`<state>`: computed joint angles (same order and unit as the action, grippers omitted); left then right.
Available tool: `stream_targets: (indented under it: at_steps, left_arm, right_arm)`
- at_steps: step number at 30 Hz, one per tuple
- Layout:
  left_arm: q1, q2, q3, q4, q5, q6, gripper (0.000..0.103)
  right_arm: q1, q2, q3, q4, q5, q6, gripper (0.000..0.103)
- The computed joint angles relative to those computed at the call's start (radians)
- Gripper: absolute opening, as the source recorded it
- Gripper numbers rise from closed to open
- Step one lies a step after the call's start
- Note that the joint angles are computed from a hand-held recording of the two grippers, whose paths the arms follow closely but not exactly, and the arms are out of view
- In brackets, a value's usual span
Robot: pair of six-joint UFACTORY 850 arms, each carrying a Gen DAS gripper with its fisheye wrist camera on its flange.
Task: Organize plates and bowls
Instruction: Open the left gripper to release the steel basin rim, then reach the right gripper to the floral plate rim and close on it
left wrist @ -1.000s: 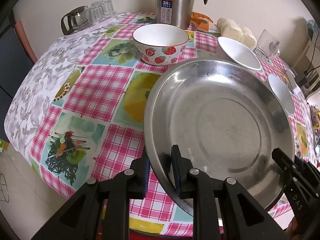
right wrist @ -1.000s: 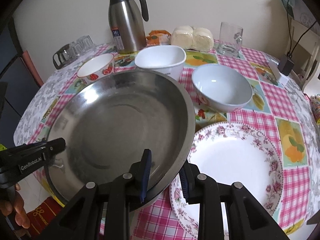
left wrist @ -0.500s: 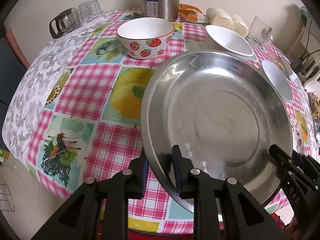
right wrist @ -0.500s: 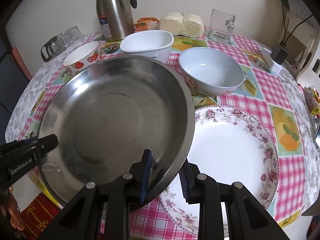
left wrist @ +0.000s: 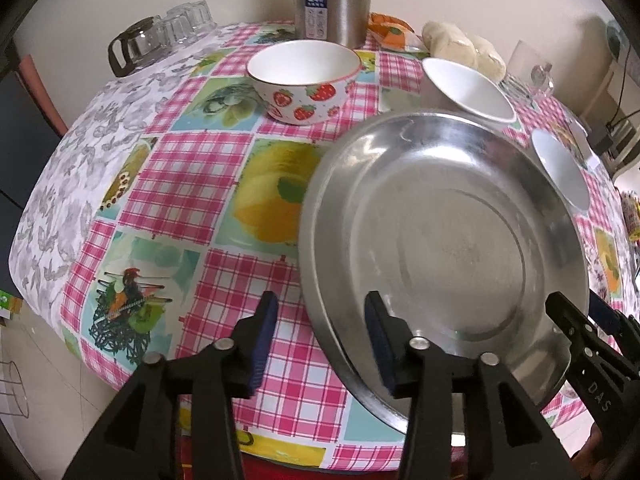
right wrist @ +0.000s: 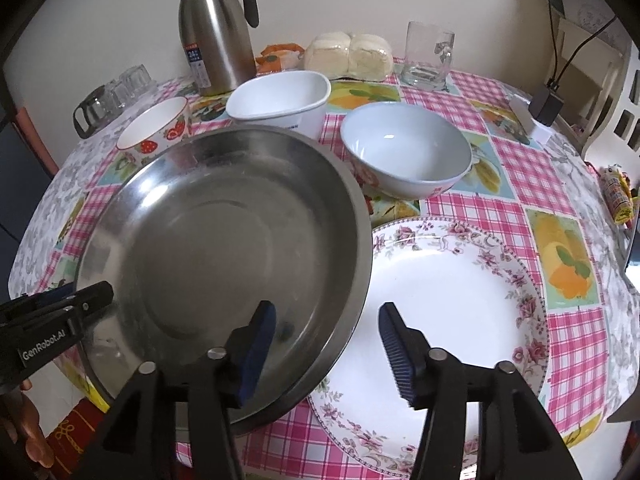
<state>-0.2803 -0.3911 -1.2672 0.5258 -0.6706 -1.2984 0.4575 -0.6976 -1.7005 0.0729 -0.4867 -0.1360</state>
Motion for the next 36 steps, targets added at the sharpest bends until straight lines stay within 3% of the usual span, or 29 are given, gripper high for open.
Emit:
stream_targets:
  at_steps: [2, 6, 10, 12, 22, 27, 36]
  left_arm:
    - [-0.001, -0.001, -0.003, 0.009, -0.008, -0.013, 0.063]
    - [-0.003, -0.008, -0.011, 0.028, -0.039, -0.03, 0.064]
    - [-0.007, -0.005, -0.009, 0.059, -0.046, -0.06, 0.083]
    - [-0.011, -0.004, -0.009, 0.083, -0.051, -0.077, 0.084]
    - [-0.016, 0.011, 0.008, 0.168, -0.042, -0.153, 0.097]
    - [-0.024, 0.011, 0.008, 0.212, -0.054, -0.172, 0.099]
    - [-0.04, 0.064, 0.057, 0.404, 0.032, -0.367, 0.1]
  right_arm:
    - [0.002, 0.009, 0.01, -0.009, 0.022, 0.007, 0.074]
    - [-0.001, 0.028, 0.038, 0.047, 0.085, -0.057, 0.089]
    - [0.0, 0.022, 0.03, 0.062, 0.085, -0.074, 0.094]
    - [-0.001, 0.021, 0.03, 0.068, 0.087, -0.08, 0.098]
    - [-0.001, 0.021, 0.033, 0.074, 0.101, -0.093, 0.103]
    - [-0.001, 0.019, 0.031, 0.061, 0.103, -0.084, 0.103]
    - [-0.01, 0.031, 0.041, 0.075, 0.128, -0.08, 0.103]
